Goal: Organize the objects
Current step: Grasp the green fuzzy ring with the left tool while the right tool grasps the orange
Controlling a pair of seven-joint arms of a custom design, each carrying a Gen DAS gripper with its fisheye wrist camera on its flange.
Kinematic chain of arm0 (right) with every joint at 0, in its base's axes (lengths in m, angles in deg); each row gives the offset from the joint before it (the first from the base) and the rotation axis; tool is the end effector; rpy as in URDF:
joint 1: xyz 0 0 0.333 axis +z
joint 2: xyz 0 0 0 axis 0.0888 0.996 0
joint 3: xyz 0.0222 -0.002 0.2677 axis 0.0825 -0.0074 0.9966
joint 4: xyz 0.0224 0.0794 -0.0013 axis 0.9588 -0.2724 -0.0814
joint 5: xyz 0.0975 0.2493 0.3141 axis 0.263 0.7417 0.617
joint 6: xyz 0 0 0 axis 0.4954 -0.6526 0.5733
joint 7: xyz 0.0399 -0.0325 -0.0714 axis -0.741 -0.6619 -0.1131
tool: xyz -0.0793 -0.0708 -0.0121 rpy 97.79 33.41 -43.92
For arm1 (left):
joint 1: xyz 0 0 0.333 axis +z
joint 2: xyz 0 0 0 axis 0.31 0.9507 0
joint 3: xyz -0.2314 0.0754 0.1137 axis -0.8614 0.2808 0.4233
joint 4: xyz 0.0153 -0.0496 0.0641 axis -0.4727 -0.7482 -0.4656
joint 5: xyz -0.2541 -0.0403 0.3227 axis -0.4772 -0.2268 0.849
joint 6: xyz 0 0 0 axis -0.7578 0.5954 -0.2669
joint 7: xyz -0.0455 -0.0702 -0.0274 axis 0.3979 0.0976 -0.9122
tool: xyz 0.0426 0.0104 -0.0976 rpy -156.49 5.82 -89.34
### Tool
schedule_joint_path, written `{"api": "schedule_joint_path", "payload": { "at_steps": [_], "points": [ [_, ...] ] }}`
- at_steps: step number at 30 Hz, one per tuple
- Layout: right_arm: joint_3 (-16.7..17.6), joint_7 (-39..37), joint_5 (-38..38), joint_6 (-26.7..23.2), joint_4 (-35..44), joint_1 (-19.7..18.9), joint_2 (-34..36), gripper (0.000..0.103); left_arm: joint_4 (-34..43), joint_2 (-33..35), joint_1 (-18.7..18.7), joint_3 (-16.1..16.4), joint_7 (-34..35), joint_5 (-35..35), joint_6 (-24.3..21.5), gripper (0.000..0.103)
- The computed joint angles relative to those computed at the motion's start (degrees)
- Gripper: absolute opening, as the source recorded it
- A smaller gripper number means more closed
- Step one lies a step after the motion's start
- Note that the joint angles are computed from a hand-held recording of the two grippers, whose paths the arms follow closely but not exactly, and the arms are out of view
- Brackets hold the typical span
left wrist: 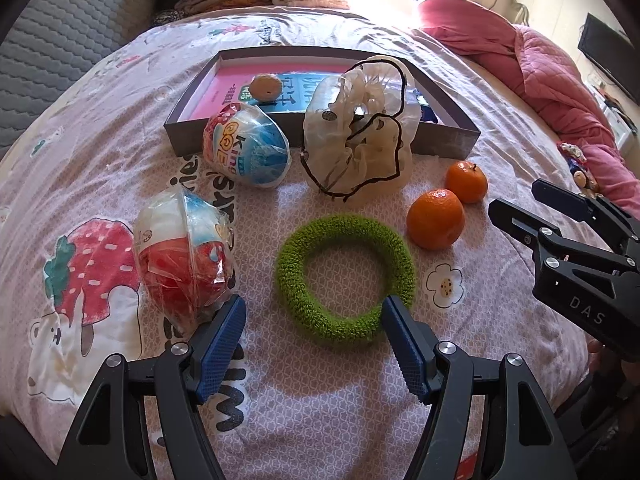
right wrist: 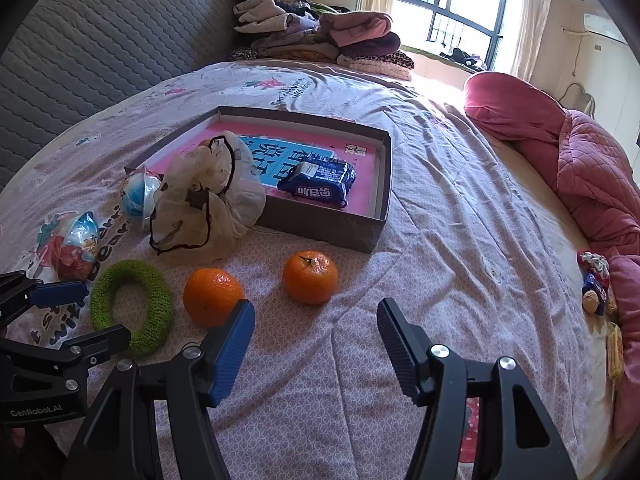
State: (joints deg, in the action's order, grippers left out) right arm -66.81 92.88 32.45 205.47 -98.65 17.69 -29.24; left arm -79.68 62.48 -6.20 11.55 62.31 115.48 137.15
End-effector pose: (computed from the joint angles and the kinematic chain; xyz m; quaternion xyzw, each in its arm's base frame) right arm 0.4251 0.2181 0.4115 -0.7644 0.5403 -0.2481 0.2495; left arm 0.4150 -0.4060 0.3949 -0.6747 0.6874 -0.2254 0.1465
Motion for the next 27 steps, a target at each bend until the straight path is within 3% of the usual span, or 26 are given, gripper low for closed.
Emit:
{"api": "schedule_joint_path", "payload": {
  "at_steps": [6, 17, 24, 27],
  "points": [
    [1.3, 2.8, -2.9, 0.9, 2.0, -2.3, 2.8, 0.063, 0.6, 1.1, 0.3, 0.4, -1.0, 0.3, 0.8, 0.072],
    [-0.6, 4.2, -5.0, 0.9, 7.4, -1.7, 10.1, 0.063, 3.0, 3.9, -0.4, 1.3, -2.7, 2.2, -0.4, 0.071],
    [-2.3, 5.3, -7.0, 0.2, 9.8, -0.2, 13.6, 0.058, 3.9, 4.6, -0.6, 1.6, -2.6, 4.2, -0.4, 0.05],
    [-3.9, 2.3, -3.9, 0.8, 9.9, 1.6, 14.2, 0.046, 4.1, 4.7, -0.5, 1.8, -1.7, 3.5, 0.1, 0.041]
  ]
}}
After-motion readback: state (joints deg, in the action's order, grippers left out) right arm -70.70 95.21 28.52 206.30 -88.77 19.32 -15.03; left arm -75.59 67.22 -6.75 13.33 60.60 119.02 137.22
